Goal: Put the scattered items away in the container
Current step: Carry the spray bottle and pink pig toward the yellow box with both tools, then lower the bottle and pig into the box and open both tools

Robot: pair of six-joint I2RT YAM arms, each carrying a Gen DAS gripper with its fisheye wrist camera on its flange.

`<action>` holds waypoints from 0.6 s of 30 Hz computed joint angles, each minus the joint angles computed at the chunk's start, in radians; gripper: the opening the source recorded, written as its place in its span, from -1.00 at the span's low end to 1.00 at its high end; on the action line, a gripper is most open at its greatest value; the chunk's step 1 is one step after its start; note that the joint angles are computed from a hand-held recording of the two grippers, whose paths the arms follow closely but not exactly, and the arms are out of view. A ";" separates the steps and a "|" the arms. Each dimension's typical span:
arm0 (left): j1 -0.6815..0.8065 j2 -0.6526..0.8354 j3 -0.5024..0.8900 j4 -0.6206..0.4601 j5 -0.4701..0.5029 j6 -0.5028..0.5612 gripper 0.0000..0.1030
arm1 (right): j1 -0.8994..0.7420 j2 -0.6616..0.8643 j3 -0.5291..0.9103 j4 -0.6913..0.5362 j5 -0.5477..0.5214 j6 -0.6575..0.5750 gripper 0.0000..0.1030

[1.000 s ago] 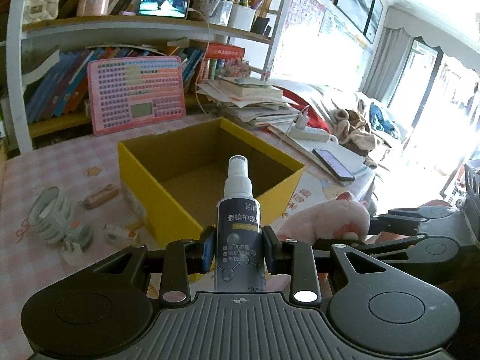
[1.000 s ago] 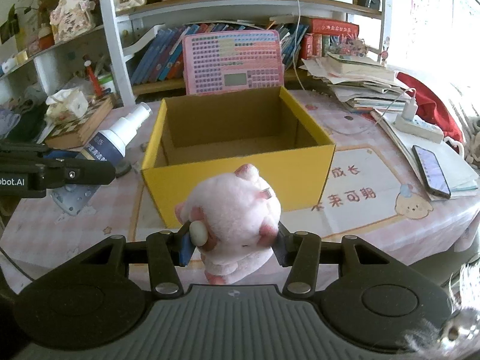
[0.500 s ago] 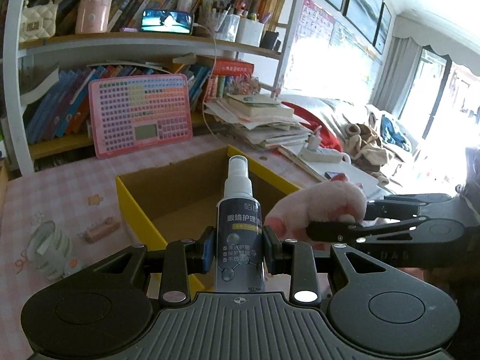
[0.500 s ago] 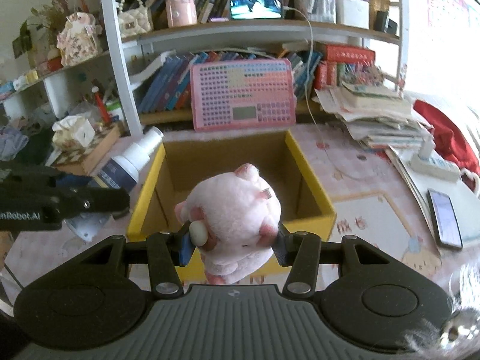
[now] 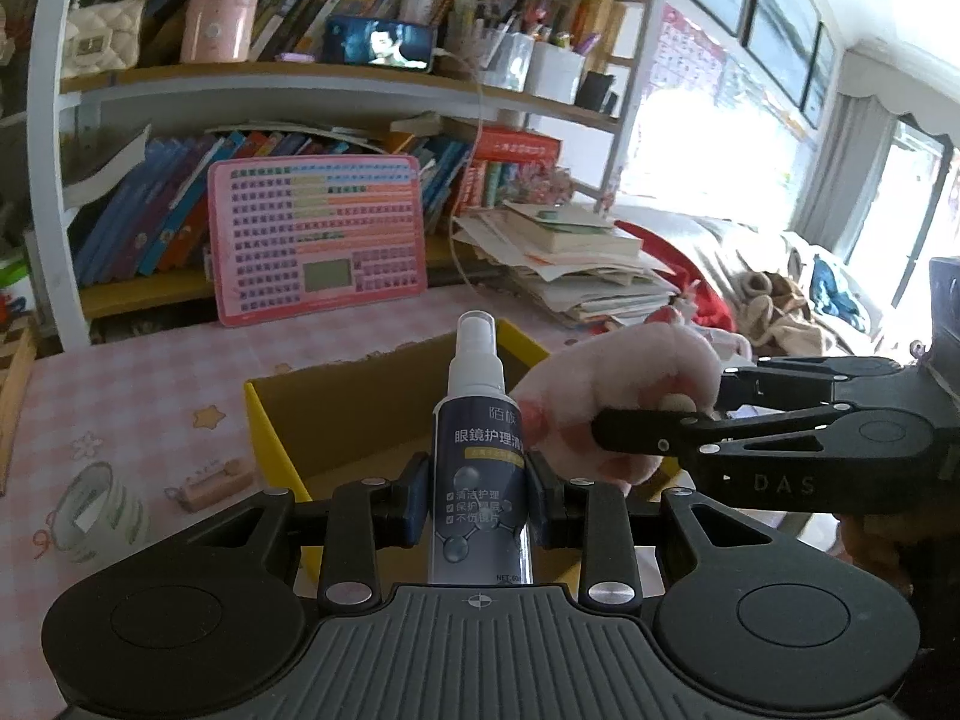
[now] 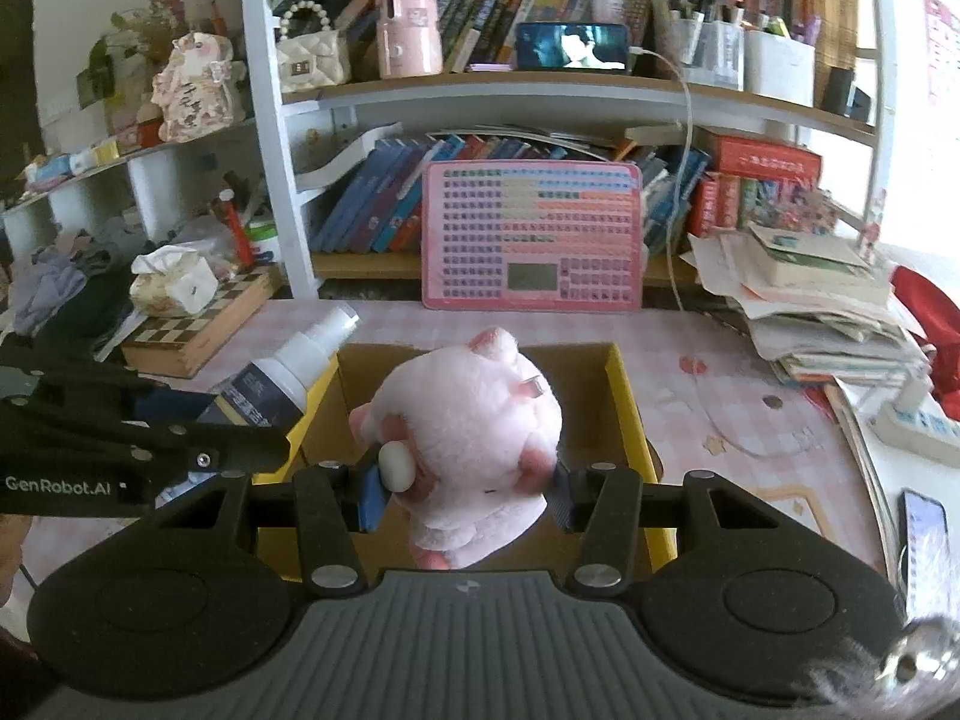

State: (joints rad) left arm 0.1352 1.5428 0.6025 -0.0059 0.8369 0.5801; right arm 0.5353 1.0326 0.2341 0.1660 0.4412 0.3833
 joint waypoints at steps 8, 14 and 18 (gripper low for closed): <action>-0.108 0.037 0.004 0.133 -0.133 -0.150 -0.40 | -0.231 0.188 0.032 0.191 -0.257 -0.183 -0.06; -0.181 0.106 0.044 0.191 -0.225 -0.226 -0.40 | -0.356 0.375 0.122 0.257 -0.405 -0.311 -0.06; -0.225 0.185 0.098 0.201 -0.291 -0.254 -0.40 | -0.400 0.507 0.216 0.258 -0.444 -0.404 -0.06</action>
State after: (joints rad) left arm -0.0898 1.7274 0.7001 0.1949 0.5463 0.3256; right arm 0.1357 1.5391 0.4500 0.4241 -0.0030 -0.0209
